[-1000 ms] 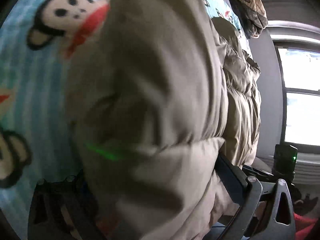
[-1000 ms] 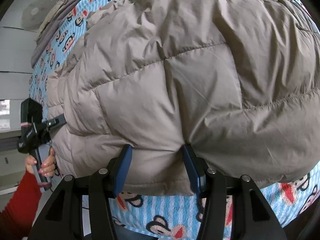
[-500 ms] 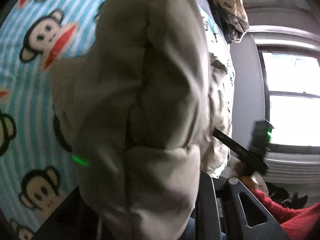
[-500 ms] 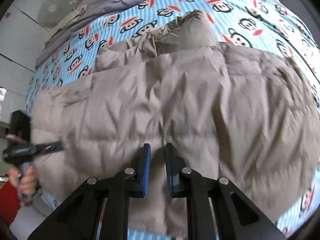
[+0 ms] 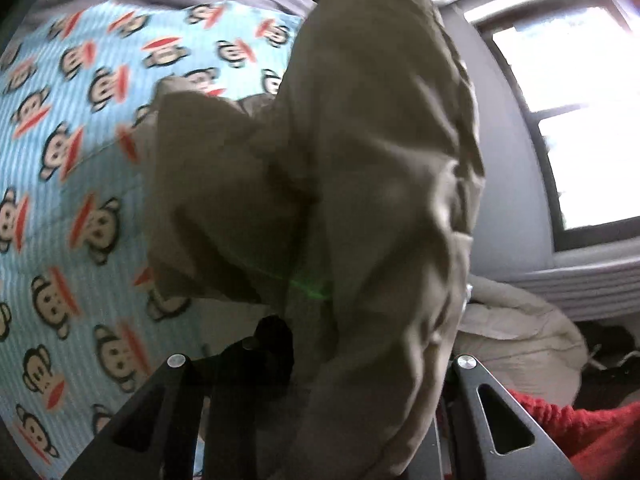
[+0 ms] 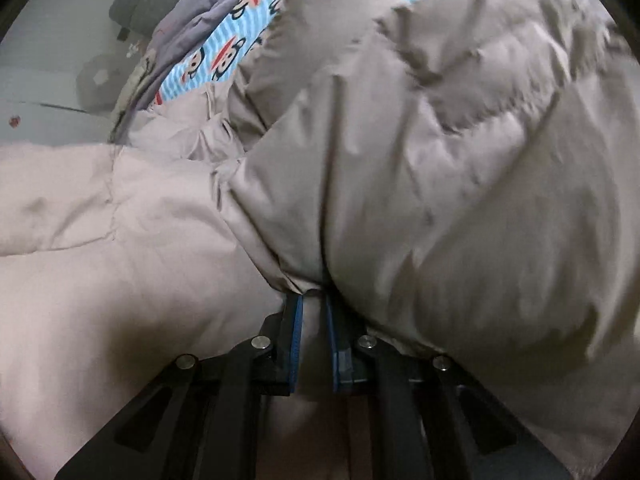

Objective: Fold large clothes
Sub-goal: 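Lower the jacket bundle onto the blanket and open both tools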

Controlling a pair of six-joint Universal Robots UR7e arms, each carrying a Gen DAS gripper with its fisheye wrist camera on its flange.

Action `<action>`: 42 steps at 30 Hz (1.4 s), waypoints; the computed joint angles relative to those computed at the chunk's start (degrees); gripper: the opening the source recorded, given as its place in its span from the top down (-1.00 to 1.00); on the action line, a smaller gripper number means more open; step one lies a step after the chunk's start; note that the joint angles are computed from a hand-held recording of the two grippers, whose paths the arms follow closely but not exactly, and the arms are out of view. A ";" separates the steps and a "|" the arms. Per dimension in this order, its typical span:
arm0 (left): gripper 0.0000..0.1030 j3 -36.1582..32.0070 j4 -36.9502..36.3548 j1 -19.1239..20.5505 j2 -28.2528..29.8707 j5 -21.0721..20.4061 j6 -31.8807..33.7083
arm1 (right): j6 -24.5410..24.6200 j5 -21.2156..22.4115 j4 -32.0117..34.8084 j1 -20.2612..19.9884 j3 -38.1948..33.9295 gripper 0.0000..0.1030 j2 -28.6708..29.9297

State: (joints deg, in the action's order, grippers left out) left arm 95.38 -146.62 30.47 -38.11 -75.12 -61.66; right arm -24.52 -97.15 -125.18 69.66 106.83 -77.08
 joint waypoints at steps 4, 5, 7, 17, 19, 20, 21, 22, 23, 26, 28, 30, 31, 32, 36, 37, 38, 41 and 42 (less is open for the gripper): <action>0.51 -9.29 8.48 -1.10 5.93 1.94 -0.67 | 1.93 4.61 4.85 -2.53 -2.60 0.91 1.19; 0.51 -11.15 10.37 -1.31 7.09 2.44 -1.26 | 2.38 5.66 6.47 -3.02 -3.59 0.91 1.69; 0.51 -13.89 12.73 -1.71 8.74 3.00 -1.79 | 2.90 6.96 10.55 -3.60 -5.82 0.91 2.51; 0.45 -28.05 25.34 -1.74 18.73 4.71 -2.42 | -2.75 9.06 20.48 -8.28 -13.72 0.85 -5.36; 0.36 -31.10 26.20 -1.15 21.46 4.09 -0.91 | -3.50 9.59 21.62 -10.72 -15.34 0.85 -6.97; 0.21 -32.98 26.53 -0.92 23.01 3.45 -0.11 | -3.83 9.82 22.14 -11.98 -16.00 0.85 -7.65; -0.05 -34.30 25.88 -0.65 24.23 2.54 0.72 | -4.07 10.03 22.73 -13.35 -16.72 0.85 -8.25; -0.14 -35.33 23.75 -0.12 25.55 0.98 1.85 | -4.17 10.08 23.10 -14.22 -17.13 0.85 -8.75; -0.26 -36.66 22.27 0.31 27.01 -0.25 2.89 | -4.40 9.96 23.36 -15.16 -17.52 0.85 -9.21; -0.45 -40.40 21.19 1.44 30.56 -2.54 6.57 | -5.33 10.21 24.86 -17.72 -19.39 0.85 -10.10; -0.49 -42.35 19.45 2.30 32.67 -3.97 8.60 | -5.85 10.10 24.81 -18.88 -19.29 0.85 -11.22; -0.50 -44.64 18.84 3.32 34.53 -6.12 10.05 | -6.45 9.54 24.37 -19.71 -18.74 0.85 -12.38; -0.57 -45.82 18.37 3.82 35.40 -7.17 10.37 | -6.48 8.94 23.79 -19.85 -18.16 0.84 -13.06; -0.69 -47.07 18.26 4.07 36.11 -7.98 10.38 | -6.64 8.72 23.73 -20.20 -17.76 0.83 -13.77; -0.70 -51.58 17.13 5.74 39.22 -10.67 7.81 | -10.70 10.80 26.83 -24.07 -17.71 -0.12 -17.82; -0.70 -52.26 17.18 5.93 39.64 -10.73 7.31 | -12.38 12.47 27.67 -24.97 -17.38 -0.51 -19.27; -0.70 -53.46 17.89 6.11 40.27 -10.68 7.09 | -13.80 14.05 28.41 -25.40 -17.01 -0.52 -20.36; -0.70 -58.35 21.74 6.45 42.55 -10.39 8.31 | -16.59 16.48 31.35 -24.91 -15.83 -0.52 -22.60; -0.70 -59.90 23.01 6.53 43.32 -10.27 8.91 | -17.42 17.30 32.81 -24.65 -15.63 -0.52 -22.98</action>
State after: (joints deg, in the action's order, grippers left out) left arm 35.48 -123.62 37.00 5.21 -85.39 -52.74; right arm -41.95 -79.85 -92.37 45.02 91.20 -100.06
